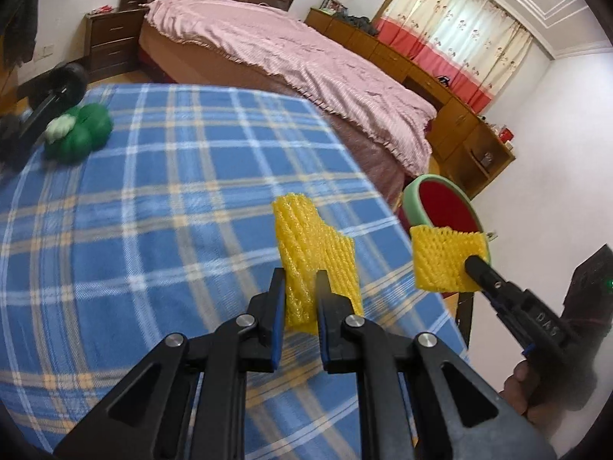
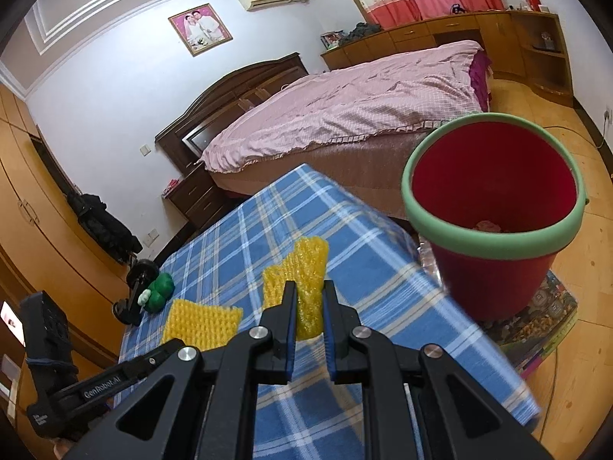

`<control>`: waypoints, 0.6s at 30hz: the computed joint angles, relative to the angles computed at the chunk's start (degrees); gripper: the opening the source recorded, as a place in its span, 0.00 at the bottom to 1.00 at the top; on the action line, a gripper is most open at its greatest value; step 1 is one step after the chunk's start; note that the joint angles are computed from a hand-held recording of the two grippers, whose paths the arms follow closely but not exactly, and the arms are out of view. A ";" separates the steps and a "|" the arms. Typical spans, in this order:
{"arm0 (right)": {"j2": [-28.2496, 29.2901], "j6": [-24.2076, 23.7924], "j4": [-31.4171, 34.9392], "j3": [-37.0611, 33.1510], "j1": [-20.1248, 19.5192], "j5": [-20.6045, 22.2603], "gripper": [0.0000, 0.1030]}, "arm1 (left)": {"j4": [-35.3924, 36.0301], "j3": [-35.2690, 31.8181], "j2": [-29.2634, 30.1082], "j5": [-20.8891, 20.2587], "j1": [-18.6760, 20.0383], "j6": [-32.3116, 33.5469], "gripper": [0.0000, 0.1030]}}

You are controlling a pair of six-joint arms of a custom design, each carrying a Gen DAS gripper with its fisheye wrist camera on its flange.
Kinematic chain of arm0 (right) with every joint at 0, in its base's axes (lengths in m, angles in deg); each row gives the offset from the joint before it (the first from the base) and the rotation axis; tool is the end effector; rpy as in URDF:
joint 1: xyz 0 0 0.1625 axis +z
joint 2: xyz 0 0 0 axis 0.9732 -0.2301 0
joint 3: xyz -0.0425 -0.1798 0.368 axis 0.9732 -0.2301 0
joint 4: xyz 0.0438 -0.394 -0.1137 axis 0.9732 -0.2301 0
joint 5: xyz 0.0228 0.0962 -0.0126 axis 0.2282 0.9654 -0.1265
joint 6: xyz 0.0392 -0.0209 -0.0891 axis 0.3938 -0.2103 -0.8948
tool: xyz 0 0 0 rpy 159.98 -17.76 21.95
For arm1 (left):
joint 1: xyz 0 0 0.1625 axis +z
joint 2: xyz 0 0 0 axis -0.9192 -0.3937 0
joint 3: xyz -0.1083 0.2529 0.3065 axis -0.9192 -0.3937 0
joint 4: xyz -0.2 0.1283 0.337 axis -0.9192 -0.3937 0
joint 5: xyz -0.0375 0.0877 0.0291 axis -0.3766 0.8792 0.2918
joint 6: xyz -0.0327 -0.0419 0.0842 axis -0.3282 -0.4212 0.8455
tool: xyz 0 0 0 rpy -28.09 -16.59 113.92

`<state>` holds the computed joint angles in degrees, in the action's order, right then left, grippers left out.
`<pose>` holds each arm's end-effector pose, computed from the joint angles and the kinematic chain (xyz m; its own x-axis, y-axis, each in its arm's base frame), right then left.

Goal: Collect trash
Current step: 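Carry both yellow foam nets over the red bucket and release them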

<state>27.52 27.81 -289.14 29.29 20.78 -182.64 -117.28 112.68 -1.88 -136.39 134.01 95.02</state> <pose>0.1596 -0.5532 0.0704 -0.9228 0.2662 0.2785 -0.1082 0.5146 -0.8506 -0.1002 -0.6519 0.1261 -0.8883 0.3579 -0.2878 0.4479 0.8137 -0.3706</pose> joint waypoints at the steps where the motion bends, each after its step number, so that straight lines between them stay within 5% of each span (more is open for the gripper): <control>1: -0.46 -0.19 -0.19 0.23 -0.16 0.02 0.13 | 0.14 -0.59 0.33 -0.34 -0.39 0.13 0.13; 18: -8.32 -4.78 -8.23 3.35 -4.24 -1.51 0.13 | 3.13 -12.39 10.59 -1.89 -7.67 5.99 0.13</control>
<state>19.20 23.03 -297.37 32.64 16.54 -184.15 -114.15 100.29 8.71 -138.28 126.34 101.02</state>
